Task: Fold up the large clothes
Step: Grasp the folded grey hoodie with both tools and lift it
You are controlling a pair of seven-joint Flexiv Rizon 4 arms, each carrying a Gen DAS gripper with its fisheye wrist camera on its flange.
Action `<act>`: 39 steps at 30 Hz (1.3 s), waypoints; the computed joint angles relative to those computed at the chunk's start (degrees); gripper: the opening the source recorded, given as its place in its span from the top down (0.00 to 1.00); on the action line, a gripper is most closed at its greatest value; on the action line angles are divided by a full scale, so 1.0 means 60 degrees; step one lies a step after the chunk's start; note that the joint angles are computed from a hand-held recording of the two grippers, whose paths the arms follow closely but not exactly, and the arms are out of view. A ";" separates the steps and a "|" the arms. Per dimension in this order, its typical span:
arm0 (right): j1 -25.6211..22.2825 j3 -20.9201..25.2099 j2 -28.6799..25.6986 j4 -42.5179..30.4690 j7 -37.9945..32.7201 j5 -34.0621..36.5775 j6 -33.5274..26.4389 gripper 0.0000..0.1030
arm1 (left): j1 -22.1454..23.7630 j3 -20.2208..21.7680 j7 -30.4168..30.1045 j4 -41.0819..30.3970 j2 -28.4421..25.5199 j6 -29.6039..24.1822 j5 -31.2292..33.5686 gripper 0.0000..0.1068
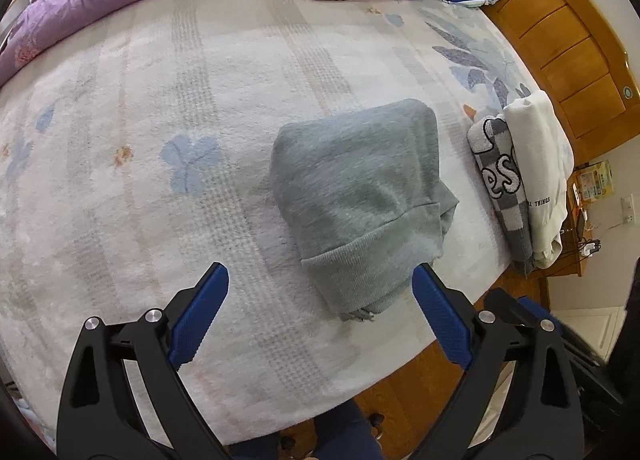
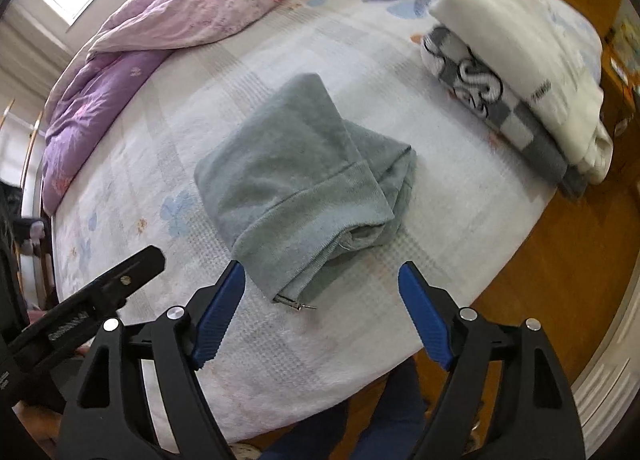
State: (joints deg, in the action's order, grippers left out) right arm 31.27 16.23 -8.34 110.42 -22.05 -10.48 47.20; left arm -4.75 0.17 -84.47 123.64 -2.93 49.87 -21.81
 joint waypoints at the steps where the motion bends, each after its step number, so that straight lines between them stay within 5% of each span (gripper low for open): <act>1: -0.0094 -0.0003 -0.0055 0.0150 0.0172 0.0389 0.0314 0.26 | 0.0010 -0.0013 0.0062 -0.0004 -0.0098 0.0049 -0.0063 0.13; 12: -0.0688 0.0300 -0.1675 0.1930 0.2111 0.3627 0.6221 0.24 | 0.0504 -0.0397 0.0893 -0.1264 -0.2689 0.0435 -0.0756 0.13; 18: -0.2105 0.2262 -0.3561 0.1701 0.2150 0.4786 0.9256 0.20 | 0.0394 -0.0436 0.0694 -0.2499 -0.3993 0.0342 0.0110 0.08; 30: -0.2806 0.2839 -0.5189 0.1473 0.3406 0.3250 1.0917 0.07 | 0.0505 -0.0558 0.0626 -0.4300 -0.5188 -0.1045 0.0597 0.07; 39: -0.3070 0.2482 -0.5474 0.1412 0.3707 0.1205 1.1388 0.08 | 0.1171 -0.1209 0.2746 -0.6327 -0.6514 -0.3364 -0.0288 0.07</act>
